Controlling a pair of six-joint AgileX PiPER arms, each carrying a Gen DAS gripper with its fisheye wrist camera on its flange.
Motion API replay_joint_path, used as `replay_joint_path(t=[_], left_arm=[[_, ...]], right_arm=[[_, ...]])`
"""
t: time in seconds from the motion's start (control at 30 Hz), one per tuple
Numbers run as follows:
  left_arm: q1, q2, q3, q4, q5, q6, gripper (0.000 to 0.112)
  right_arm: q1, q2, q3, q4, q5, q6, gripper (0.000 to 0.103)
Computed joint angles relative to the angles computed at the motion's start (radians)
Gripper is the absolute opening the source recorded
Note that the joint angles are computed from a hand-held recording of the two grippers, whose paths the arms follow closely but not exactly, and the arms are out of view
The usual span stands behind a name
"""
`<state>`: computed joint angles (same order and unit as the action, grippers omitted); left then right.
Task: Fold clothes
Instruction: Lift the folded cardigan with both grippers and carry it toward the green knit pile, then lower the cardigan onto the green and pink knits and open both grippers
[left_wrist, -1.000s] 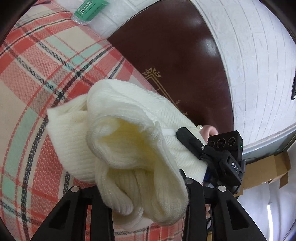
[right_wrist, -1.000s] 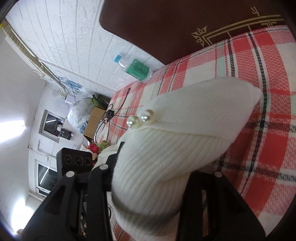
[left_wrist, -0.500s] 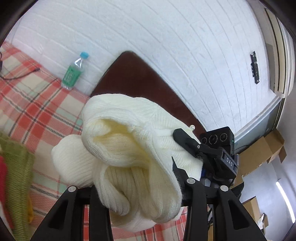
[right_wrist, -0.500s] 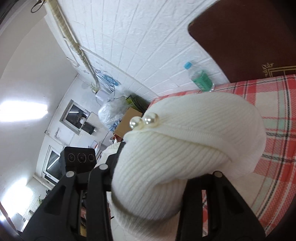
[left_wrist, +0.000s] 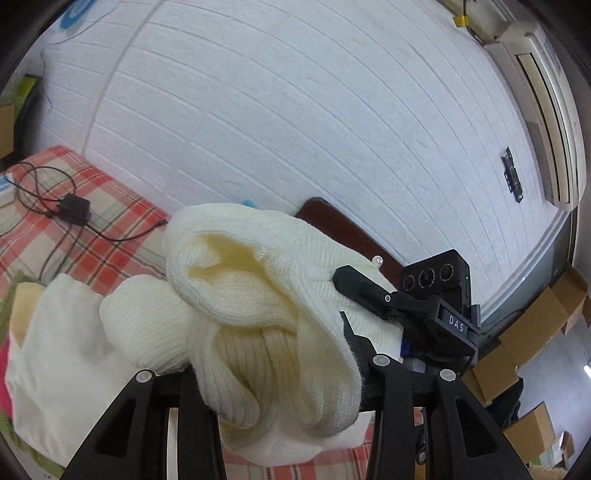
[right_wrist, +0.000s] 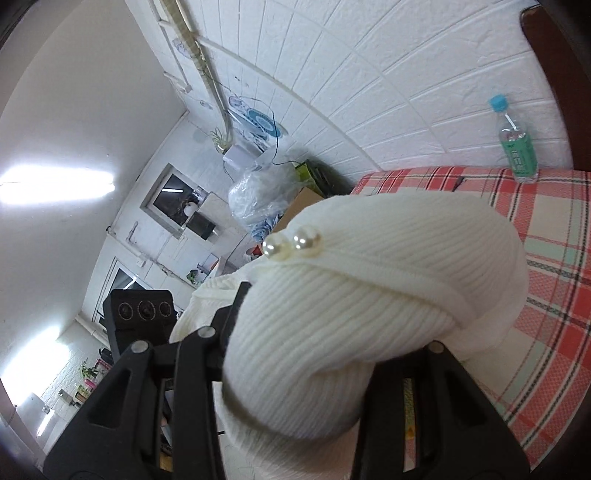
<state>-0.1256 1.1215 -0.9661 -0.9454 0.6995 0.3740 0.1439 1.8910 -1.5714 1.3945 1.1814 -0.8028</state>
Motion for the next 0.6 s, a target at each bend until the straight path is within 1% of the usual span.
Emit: replay_joint_path(t=[0.13,0.27,0.37,0.43,0.6], left_arm=[[0.195,-0.024,0.011,-0.060,0.140,0.086,0.040],[0.355,-0.024,0.022,-0.106,0.249,0.150,0.040],[0.446,-0.016,0.064,-0.143,0.294,0.210,0.040],[0.491,0.000,0.109,-0.168,0.311,0.252,0.040],[0.559,0.069,0.225,-0.209,0.304,0.352,0.040]], right_arm=[[0.092,0.063,-0.079,-0.006,-0.041,0.046,0.040],[0.165,0.127,-0.159,-0.051,-0.072,0.108,0.041],[0.208,0.168,-0.201,-0.094,-0.089,0.145,0.041],[0.229,0.194,-0.216,-0.127,-0.098,0.166,0.041],[0.269,0.253,-0.230,-0.214,-0.127,0.204,0.044]])
